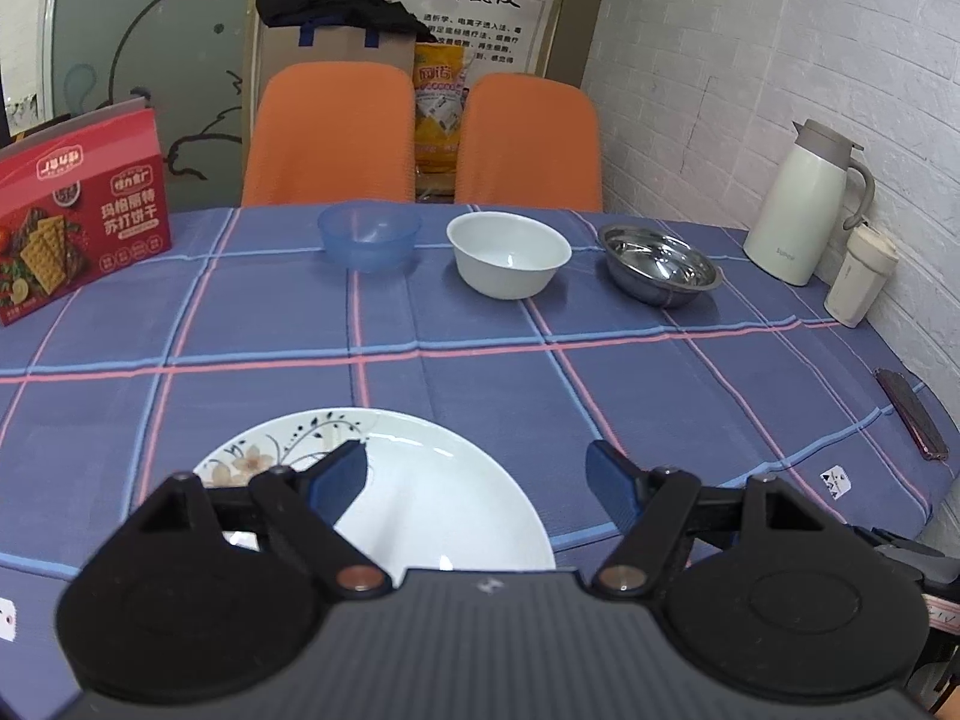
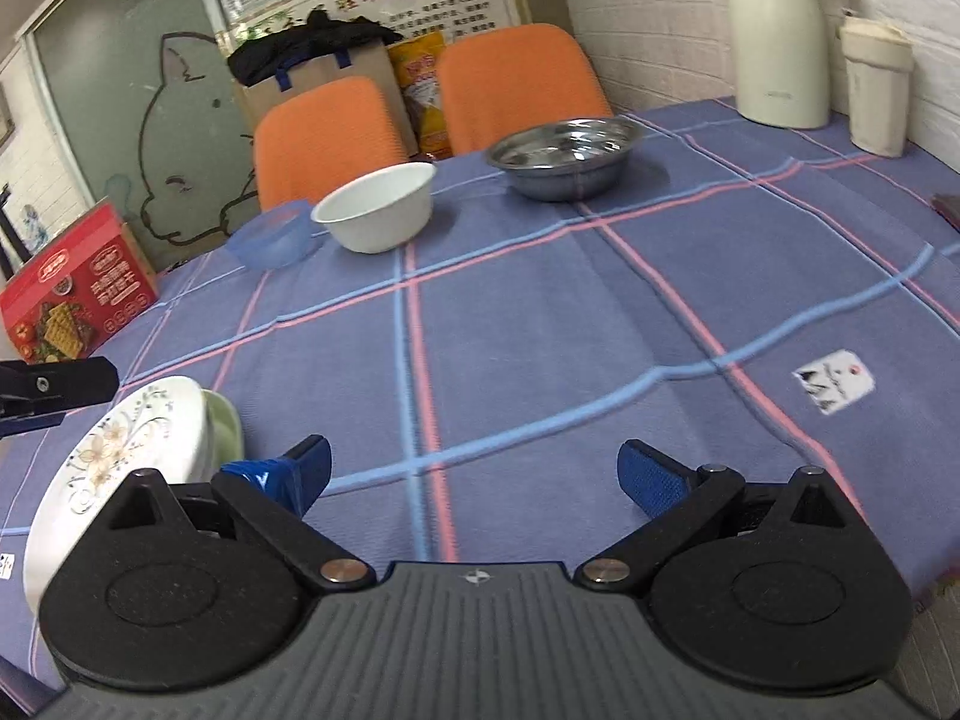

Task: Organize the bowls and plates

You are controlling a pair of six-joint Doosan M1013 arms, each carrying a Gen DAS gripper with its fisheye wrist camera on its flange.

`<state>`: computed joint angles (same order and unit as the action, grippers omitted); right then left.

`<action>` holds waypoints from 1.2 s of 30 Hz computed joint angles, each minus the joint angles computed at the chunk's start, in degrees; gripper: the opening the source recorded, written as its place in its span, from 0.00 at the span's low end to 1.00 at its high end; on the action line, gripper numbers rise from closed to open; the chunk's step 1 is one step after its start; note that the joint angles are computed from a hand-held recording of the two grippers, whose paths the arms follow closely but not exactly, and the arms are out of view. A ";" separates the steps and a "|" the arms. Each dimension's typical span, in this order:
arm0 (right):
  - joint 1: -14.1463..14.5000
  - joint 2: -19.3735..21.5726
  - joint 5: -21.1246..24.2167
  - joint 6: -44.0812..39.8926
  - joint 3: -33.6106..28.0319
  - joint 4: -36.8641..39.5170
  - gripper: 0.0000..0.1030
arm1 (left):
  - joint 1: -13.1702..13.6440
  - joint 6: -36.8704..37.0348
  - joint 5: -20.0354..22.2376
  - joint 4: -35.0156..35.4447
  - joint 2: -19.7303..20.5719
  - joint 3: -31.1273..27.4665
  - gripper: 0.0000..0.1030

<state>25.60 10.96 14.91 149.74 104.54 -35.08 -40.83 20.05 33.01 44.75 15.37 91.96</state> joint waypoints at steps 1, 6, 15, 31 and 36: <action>-0.34 -0.13 -0.17 0.46 0.37 -0.09 0.87 | -0.17 0.70 0.20 -0.46 0.29 -0.44 0.71; -2.11 -0.77 -2.08 -3.05 1.65 5.30 0.87 | -1.05 3.58 1.68 -1.50 2.00 -2.97 0.72; -5.72 -1.77 -5.83 -12.71 3.41 15.47 0.87 | -0.75 17.13 2.39 -11.11 6.24 -9.62 0.72; -11.15 7.41 0.53 -34.43 -13.47 22.64 0.87 | 7.02 47.55 16.46 -37.19 32.61 -54.53 0.72; -12.23 12.95 5.62 -41.63 -21.44 29.12 0.87 | 7.62 50.67 29.72 -38.56 45.15 -76.43 0.72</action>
